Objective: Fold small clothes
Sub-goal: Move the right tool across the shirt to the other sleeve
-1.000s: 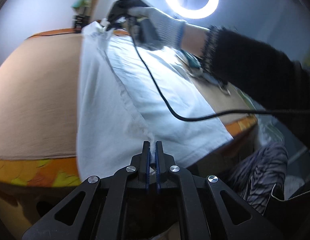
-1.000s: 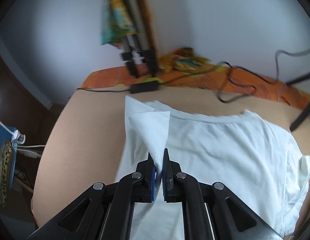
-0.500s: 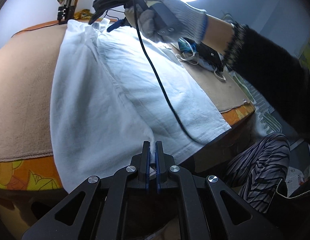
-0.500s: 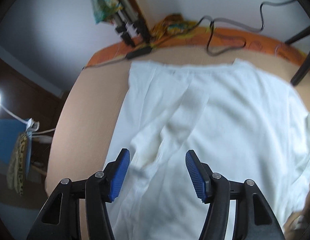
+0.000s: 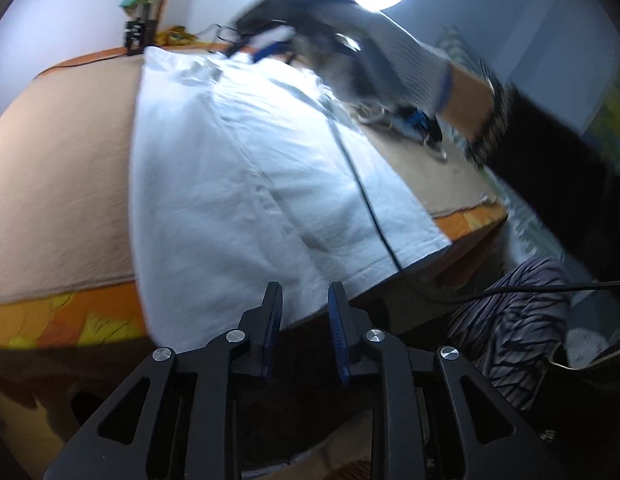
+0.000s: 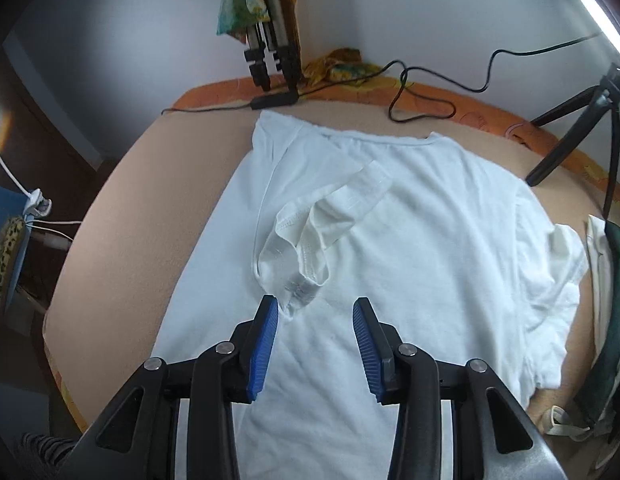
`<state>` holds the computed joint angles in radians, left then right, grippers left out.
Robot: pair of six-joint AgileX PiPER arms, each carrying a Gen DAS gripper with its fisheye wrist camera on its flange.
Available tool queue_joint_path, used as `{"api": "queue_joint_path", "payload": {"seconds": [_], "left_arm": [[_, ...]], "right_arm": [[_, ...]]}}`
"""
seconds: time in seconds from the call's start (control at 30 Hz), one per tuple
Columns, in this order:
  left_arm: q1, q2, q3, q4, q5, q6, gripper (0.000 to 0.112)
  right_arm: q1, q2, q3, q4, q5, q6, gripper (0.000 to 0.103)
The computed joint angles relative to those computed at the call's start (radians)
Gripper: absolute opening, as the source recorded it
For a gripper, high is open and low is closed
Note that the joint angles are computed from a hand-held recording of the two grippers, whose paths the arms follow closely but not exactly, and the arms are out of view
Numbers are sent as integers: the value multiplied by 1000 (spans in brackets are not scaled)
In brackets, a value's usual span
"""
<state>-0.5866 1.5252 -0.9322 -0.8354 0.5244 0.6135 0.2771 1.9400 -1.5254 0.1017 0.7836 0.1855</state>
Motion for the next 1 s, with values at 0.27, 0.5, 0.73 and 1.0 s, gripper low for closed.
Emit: {"api": "queue_joint_path", "payload": {"seconds": [0.27,0.5,0.73,1.0], "left_arm": [[-38,-121,85,115,-145,-174,22],[-204,-6,-41,281,-218,-353,22],[-367,198,-286,486,-180,-549,34],[-515,431,-570,688,-52,-667,51]], "right_arm": [[-115,-402,370,82,-152,-153,58],[-294,-622,518,180,-120,-355,68],[-650,-695,545,483,40,-726,71],[-895,-655,534,625,149,-931,71]]}}
